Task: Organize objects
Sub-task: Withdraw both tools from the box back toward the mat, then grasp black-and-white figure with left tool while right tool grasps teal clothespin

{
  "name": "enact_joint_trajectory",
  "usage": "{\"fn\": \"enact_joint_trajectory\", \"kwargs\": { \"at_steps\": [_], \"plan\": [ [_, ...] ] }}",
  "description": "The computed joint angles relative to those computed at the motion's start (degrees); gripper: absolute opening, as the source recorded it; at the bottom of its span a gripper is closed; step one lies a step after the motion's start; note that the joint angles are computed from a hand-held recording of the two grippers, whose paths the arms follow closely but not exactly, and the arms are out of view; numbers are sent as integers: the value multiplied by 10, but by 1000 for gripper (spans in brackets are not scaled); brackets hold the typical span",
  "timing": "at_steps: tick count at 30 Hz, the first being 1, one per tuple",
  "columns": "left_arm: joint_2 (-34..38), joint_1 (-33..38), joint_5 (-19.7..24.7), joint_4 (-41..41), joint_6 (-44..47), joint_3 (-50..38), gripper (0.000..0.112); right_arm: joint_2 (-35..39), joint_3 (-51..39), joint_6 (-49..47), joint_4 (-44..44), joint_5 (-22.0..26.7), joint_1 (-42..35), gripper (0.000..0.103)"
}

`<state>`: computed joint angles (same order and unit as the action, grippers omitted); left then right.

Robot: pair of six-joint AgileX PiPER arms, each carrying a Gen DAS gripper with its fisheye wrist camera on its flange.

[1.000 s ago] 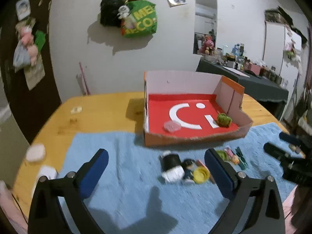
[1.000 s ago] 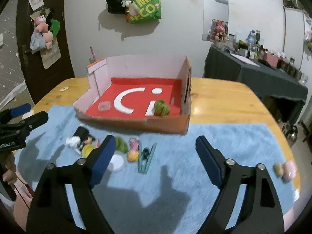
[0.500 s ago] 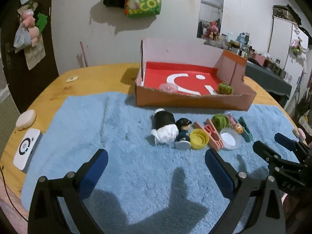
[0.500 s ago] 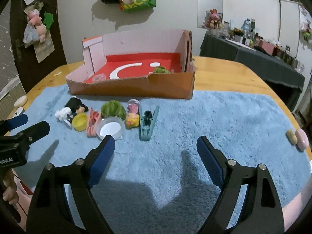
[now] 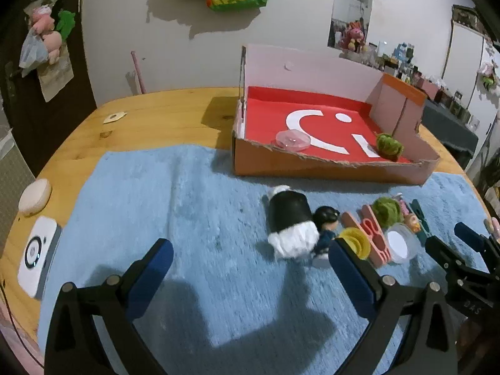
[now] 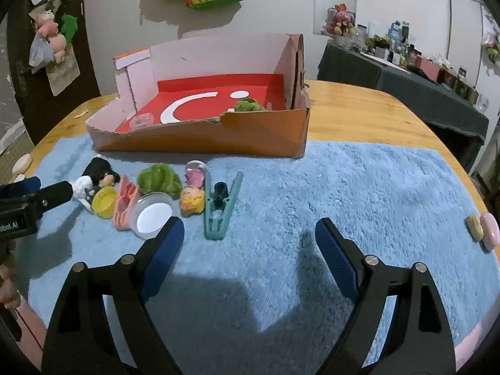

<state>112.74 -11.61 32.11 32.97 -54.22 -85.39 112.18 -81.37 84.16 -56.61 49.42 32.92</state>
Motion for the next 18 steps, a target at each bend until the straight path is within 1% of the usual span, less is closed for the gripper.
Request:
{"fn": "enact_joint_trajectory", "kwargs": {
  "at_steps": [5,9,12,15,18],
  "plan": [
    [31,17,31,-71,94,-57,101,1,-12,-36,36,-12,-19,86],
    [47,28,52,-133,177,-93,101,7,-27,-63,53,-7,-26,86],
    [60,38,64,-180,238,-119,102,15,-44,-98,82,-6,-35,86],
    [74,40,88,-166,240,-144,102,21,-56,-124,109,-8,-44,86],
    [78,50,93,-181,261,-148,102,31,-73,-146,115,14,-43,86]
  ]
}}
